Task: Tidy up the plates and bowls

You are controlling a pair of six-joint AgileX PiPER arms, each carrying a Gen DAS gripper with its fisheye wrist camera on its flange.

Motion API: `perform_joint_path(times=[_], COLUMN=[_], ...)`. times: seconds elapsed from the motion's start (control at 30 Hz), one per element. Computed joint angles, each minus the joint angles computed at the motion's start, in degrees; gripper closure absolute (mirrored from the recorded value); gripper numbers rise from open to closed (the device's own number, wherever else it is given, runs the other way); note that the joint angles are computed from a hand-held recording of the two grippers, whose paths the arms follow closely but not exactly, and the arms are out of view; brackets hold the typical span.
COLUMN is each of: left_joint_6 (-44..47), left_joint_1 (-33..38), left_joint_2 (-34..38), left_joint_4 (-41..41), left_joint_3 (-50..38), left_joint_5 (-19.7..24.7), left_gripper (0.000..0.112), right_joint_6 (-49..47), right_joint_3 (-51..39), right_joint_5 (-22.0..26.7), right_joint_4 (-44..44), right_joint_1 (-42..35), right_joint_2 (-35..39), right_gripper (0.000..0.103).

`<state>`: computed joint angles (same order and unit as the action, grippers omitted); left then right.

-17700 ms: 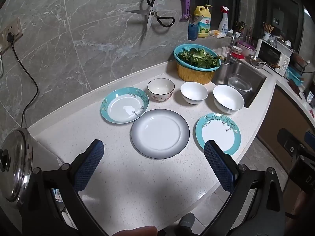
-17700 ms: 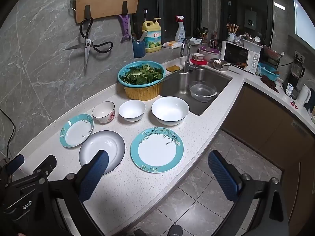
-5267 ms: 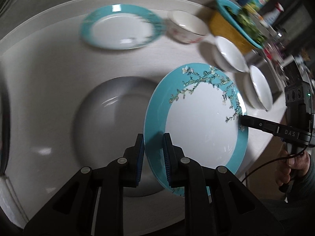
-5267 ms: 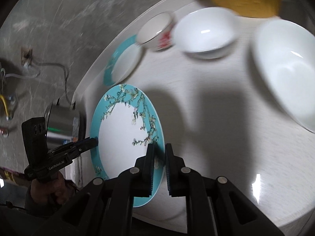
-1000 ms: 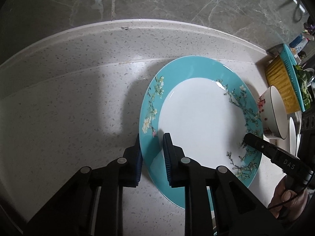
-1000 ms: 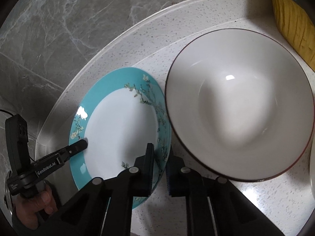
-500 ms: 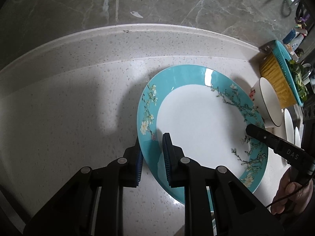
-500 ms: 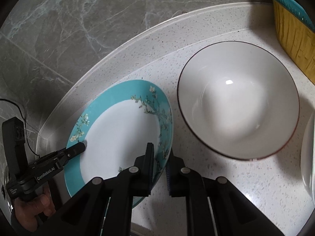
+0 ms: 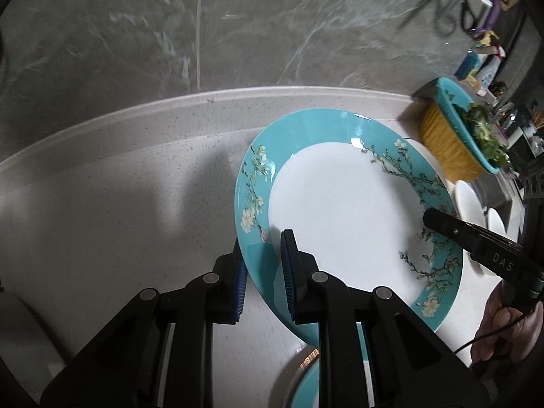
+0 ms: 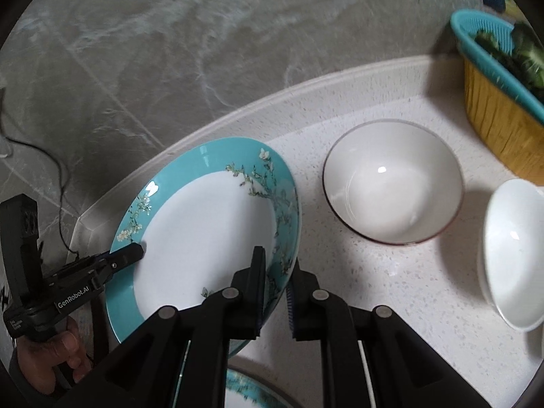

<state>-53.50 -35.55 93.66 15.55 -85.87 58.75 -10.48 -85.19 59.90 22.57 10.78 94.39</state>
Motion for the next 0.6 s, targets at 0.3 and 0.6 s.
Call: perform_joint_path(times=[0.3, 0.6], left_joint_6=[-13.13, -26.02], left_joint_1=[-13.35, -27.45], left_joint_2=[-7.43, -10.65], left_joint_4=[6.53, 10.13], left_joint_3=[4.5, 9.74], left_joint_5=[5.13, 8.92], left_gripper=[0.096, 0.096], right_joint_6=[-1.85, -2.88], right_joint_3=[8.68, 19.54], right_joint_5=[2.79, 4.82], right_joint_4=[-0.23, -1.08], right_joint_1=[-0.97, -2.51], right_joint_2=[-14.45, -25.45], right_gripper=[0.09, 0.089])
